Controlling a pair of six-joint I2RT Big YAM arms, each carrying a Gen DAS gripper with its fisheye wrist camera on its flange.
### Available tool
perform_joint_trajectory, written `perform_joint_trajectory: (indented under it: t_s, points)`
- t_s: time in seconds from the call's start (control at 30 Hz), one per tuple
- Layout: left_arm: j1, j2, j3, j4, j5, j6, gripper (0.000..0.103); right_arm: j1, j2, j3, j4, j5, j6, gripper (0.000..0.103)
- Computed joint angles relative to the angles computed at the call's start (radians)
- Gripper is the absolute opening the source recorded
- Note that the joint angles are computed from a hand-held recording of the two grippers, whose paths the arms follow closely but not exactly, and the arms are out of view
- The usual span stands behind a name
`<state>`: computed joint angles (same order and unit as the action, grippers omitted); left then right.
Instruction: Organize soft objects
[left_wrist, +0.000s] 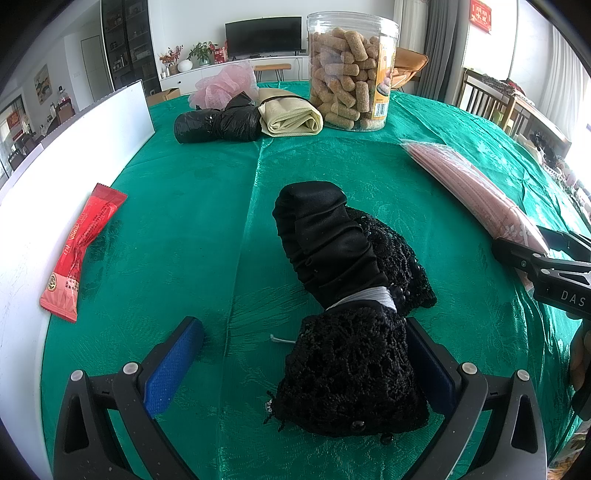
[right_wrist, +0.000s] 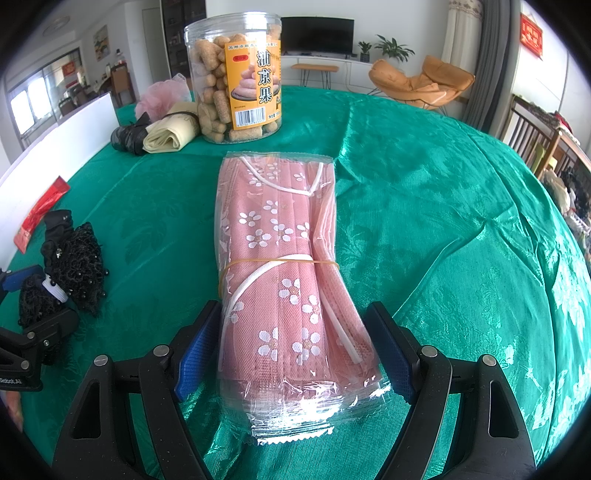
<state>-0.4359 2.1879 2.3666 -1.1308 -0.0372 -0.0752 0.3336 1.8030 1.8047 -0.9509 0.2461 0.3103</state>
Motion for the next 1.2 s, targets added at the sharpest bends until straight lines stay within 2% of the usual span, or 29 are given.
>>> perform_joint_trajectory:
  t_s: [0.67,0.73,0.8,0.83,1.03,1.17,1.2]
  points:
    - [0.002,-0.005,-0.005,-0.006,0.013,0.013,0.103,-0.002,-0.001,0.001,-0.005,-0.005,0.003,0.084]
    - [0.004,-0.01,-0.011,-0.01,0.024,0.026,0.103,-0.01,0.027,0.067,-0.098,-0.04,-0.014,0.083]
    - [0.007,-0.032,-0.046,0.001,0.036,0.038,0.103,-0.02,0.082,0.19,-0.263,-0.072,-0.012,0.083]
    - [0.012,-0.048,-0.07,0.011,0.051,0.023,0.103,-0.024,0.095,0.228,-0.31,-0.089,-0.012,0.083]
    - [0.056,-0.094,-0.136,0.074,0.209,-0.091,0.103,-0.033,0.186,0.466,-0.517,-0.145,-0.081,0.083]
    - [0.051,-0.108,-0.153,0.099,0.225,-0.077,0.103,-0.034,0.335,0.727,-0.687,-0.17,-0.112,0.083]
    - [0.046,-0.11,-0.155,0.101,0.221,-0.063,0.103,-0.033,0.362,0.769,-0.709,-0.164,-0.114,0.083]
